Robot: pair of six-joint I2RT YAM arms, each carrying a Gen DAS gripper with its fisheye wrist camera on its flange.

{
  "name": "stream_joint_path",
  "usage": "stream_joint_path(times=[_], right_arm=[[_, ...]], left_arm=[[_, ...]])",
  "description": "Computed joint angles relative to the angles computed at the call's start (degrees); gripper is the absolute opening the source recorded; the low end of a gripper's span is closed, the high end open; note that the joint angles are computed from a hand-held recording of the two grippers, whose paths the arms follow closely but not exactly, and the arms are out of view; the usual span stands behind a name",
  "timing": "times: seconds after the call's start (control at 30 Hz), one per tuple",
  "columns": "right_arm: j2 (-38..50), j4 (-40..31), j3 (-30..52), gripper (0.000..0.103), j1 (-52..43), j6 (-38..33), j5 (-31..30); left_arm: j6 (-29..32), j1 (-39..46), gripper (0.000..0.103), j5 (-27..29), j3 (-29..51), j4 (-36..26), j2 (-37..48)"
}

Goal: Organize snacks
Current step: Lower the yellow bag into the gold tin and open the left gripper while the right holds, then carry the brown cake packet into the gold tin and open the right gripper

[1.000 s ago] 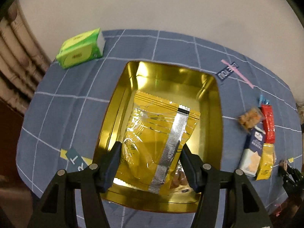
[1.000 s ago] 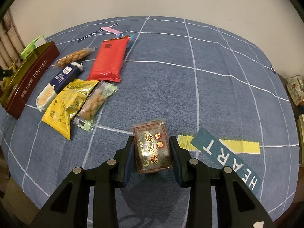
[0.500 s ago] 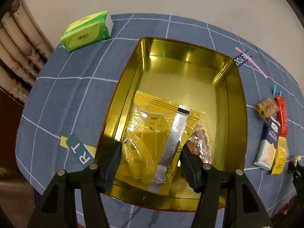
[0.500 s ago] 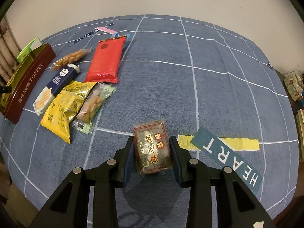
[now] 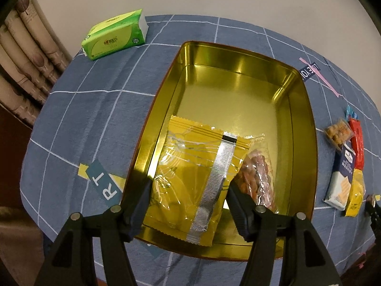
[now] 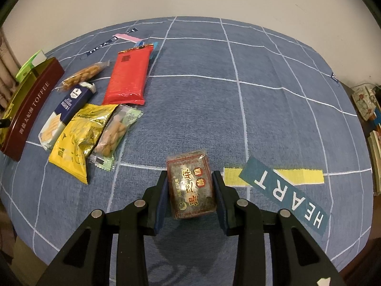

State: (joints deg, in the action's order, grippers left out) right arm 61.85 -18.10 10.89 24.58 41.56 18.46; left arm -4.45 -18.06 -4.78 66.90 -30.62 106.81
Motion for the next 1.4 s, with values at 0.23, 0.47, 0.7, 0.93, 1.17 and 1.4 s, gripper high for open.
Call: stream_joint_path(times=[0.23, 0.47, 0.7, 0.93, 1.17, 1.4], right_arm=[[1.81, -1.2, 1.33, 0.03, 1.27, 1.63, 0.92], [3.48, -2.5, 2.42, 0.029, 2.83, 4.61, 2.35], [4.77, -4.68, 4.38, 0.029, 4.78, 8.71, 3.52], [3.57, -11.86, 9.92, 0.028, 10.41, 12.35, 8.25], [9.17, -11.09, 20.47, 0.029, 16.55, 12.06, 8.43], [25.03, -4.77, 36.73, 0.029, 21.84, 7.46, 4.29]], left_arm=[[1.24, 0.24, 0.07, 1.02, -3.28, 2.29, -2.19], [2.04, 0.93, 0.07, 2.25, -5.48, 4.03, -5.38], [2.79, 1.38, 0.07, 3.02, -8.66, 5.61, -9.89], [2.6, 2.19, 0.07, 1.58, -12.44, 7.93, -15.3], [2.75, 6.6, 0.07, 1.47, -16.16, 8.8, -18.51], [3.42, 12.2, 0.07, 2.04, -20.15, 9.5, -23.01]])
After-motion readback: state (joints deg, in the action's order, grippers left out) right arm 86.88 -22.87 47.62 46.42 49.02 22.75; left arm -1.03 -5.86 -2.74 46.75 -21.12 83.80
